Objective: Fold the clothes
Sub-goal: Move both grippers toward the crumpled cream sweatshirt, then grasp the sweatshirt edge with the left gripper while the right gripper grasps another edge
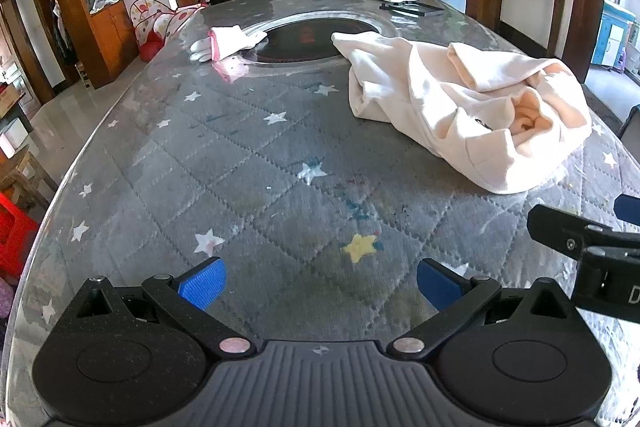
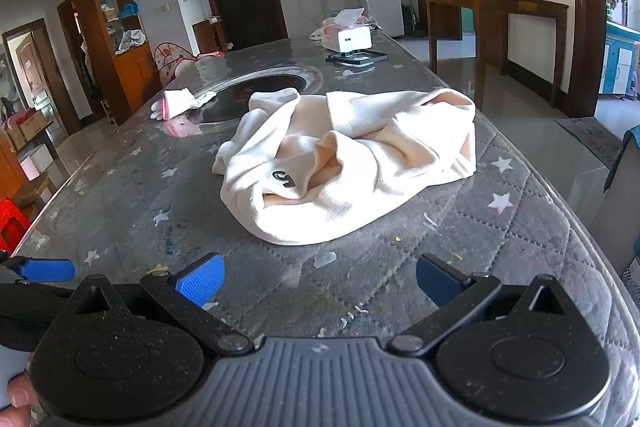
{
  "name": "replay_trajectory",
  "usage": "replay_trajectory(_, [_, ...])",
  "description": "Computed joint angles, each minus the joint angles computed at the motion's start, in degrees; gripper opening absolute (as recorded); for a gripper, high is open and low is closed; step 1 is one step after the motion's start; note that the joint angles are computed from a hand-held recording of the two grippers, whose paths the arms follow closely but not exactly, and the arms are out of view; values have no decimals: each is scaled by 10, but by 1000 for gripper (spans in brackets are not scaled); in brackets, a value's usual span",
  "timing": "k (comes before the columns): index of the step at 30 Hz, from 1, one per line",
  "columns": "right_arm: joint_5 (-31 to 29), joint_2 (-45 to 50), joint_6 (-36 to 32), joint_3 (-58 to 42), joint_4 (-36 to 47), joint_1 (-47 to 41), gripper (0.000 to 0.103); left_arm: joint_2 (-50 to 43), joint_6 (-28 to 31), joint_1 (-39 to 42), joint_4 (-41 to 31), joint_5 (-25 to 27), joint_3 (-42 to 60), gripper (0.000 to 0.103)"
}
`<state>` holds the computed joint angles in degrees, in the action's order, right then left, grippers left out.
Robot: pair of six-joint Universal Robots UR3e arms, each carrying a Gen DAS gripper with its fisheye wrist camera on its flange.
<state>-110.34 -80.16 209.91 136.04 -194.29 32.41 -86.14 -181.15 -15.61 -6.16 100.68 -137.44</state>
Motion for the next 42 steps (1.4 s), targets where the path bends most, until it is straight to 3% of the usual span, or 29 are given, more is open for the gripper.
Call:
replay_trajectory(14, [98, -47, -68, 14, 11, -93, 102, -9, 18, 14, -34, -30, 68, 103])
replay_trajectory(21, [133, -72, -108, 7, 38, -152, 93, -57, 39, 11, -28, -45, 136, 102])
replay_trajectory(31, [182, -63, -174, -27, 58, -244, 83, -132, 41, 26, -59, -109, 244, 77])
replay_trajectory(42, [209, 12, -244, -126, 93, -326, 75, -234, 53, 18, -90, -141, 375, 76])
